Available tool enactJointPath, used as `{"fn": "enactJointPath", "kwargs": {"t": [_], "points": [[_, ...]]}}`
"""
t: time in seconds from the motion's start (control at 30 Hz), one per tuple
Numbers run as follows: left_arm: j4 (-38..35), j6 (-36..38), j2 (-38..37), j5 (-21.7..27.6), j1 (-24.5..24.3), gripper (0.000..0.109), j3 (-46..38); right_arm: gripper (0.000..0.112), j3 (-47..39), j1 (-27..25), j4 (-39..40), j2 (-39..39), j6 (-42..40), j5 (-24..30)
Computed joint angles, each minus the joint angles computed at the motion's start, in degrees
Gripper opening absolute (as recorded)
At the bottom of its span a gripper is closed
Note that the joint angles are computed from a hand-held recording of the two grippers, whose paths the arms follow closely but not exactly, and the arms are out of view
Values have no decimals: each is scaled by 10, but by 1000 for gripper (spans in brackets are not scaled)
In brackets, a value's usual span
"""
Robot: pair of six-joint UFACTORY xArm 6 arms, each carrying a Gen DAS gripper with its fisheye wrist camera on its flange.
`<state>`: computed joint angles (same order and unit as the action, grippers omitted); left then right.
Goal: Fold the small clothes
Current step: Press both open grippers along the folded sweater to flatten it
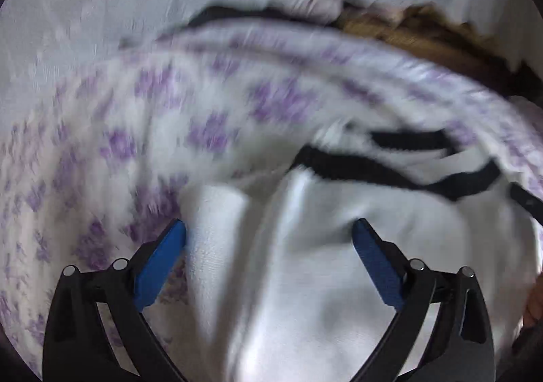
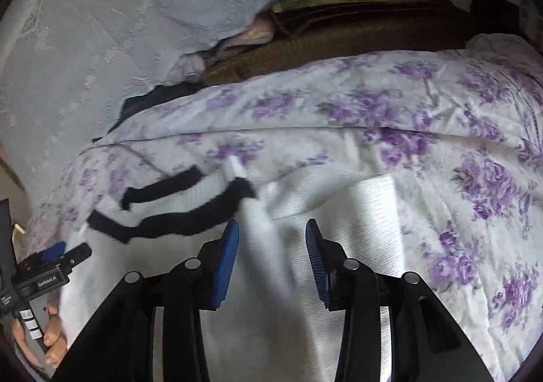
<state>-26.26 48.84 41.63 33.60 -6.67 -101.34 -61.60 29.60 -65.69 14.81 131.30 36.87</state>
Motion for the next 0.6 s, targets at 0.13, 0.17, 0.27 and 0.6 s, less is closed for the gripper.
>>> {"fn": "enactJointPath", "kwargs": {"t": [0.13,0.17,0.27,0.6], "points": [[-29,-51,76,125,30,99,-124,15,9,-17,-30,10,45,-48],[-24,-51,62,104,29,99,-103,12,11,-17,-36,9,59,-47],[-69,26,-17,-24,15,98,30,12,16,0,-16,-1,65,-3],[-130,132,-58,-174,-17,99,135,17,-78,85,35,36,-55,188]]}}
